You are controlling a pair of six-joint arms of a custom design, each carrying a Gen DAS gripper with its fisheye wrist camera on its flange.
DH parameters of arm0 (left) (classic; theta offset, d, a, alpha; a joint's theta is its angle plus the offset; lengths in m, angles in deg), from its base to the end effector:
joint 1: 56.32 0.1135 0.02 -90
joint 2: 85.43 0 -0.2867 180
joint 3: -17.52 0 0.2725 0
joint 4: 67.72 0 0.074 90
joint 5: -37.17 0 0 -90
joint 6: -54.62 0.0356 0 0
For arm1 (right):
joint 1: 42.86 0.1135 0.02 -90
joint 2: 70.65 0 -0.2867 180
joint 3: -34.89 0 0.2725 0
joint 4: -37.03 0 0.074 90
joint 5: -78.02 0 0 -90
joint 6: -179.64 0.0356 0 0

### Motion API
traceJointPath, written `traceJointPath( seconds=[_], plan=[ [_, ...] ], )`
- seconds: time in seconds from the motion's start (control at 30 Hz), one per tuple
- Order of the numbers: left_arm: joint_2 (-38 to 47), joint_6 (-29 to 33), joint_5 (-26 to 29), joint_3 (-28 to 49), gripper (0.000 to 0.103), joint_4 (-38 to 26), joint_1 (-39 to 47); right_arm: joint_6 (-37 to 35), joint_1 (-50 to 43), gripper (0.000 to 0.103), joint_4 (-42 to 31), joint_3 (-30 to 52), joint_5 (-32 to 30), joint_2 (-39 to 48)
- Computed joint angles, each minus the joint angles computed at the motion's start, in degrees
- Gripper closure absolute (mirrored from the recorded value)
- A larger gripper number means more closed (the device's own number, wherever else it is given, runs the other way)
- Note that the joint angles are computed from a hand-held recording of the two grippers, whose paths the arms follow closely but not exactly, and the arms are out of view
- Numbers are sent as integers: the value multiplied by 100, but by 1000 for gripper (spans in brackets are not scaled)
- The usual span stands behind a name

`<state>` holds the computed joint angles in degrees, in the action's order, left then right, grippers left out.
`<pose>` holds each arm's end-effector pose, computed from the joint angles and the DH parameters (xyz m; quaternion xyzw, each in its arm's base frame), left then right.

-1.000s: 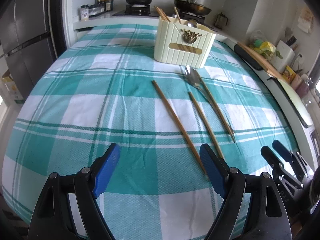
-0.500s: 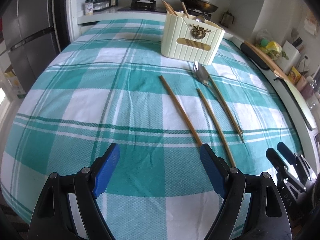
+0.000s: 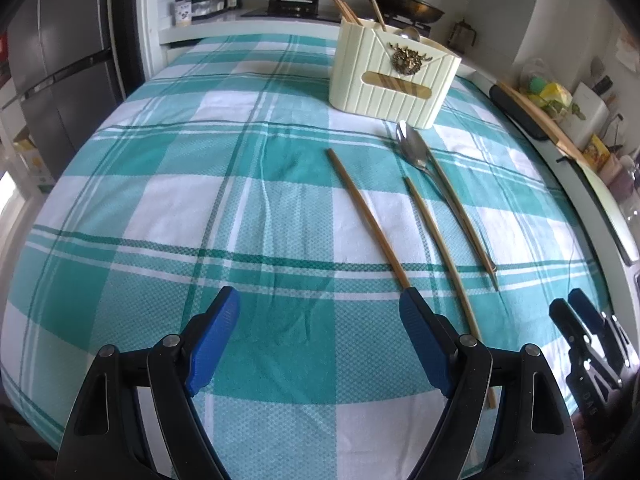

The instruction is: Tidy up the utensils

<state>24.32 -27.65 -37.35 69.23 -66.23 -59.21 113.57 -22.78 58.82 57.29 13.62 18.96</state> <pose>0.3199 -0.0257 0.0618 0.1264 0.9413 -0.1168 0.2903 0.1913 0.0536 0.0734 0.1143 0.8990 -0.0515 0.4197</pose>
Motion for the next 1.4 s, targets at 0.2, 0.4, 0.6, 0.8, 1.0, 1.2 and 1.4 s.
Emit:
traceJointPath(
  seconds=[0.2,0.4,0.6,0.8,1.0,1.2,1.4],
  plan=[
    [172,-24,7,201,20,-162,-45,-13,-140,55,113,34,-168,170],
    [631,-48,-17,993,20,-652,-427,-18,-105,55,79,32,-160,128],
    [1157,-190,-473,1478,20,-669,-769,-182,-626,55,-173,79,-771,-114],
    [1223,-58,-842,1215,19,-257,-904,-701,-1766,55,-944,1145,-2628,317],
    [1207,88,-859,1163,15,-260,-778,-872,-1989,85,-1919,2873,-3758,1881],
    [1180,336,-847,1092,15,-264,-612,-808,-1989,98,-2533,3708,-3641,2575],
    [1210,440,-797,1138,13,-319,-537,-942,-1620,98,-3009,3855,-2655,2480]
  ],
)
